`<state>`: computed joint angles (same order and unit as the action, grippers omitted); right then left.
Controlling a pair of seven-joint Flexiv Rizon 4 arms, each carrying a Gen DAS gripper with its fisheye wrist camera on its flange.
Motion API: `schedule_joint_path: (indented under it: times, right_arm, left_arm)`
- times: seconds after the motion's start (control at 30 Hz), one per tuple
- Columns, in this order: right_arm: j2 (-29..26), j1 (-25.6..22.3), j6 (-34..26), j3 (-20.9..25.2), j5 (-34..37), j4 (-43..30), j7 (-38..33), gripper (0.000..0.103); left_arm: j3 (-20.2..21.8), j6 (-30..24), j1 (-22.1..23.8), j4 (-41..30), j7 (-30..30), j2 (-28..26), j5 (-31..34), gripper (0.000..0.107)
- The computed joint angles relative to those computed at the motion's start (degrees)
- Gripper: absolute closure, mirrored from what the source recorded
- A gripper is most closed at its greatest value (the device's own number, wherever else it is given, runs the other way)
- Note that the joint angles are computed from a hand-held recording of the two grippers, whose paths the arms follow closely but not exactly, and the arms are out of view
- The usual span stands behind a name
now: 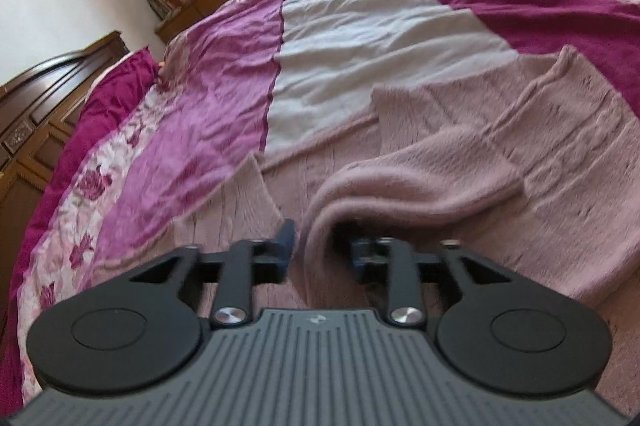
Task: Fold small clothes
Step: 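Lower the sleeve onto the buttoned front and open the right tool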
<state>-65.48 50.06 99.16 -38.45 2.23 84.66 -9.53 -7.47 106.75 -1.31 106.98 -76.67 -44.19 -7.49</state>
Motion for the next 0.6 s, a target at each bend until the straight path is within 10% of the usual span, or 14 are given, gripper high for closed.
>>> schedule_joint_path:
  times: [0.6]
  right_arm:
    - [10.1,3.4,6.7,5.5,5.0,14.5,-13.1,0.008]
  left_arm:
    - [-0.9,0.1,0.4,-0.4,0.3,-0.3,1.0,0.004]
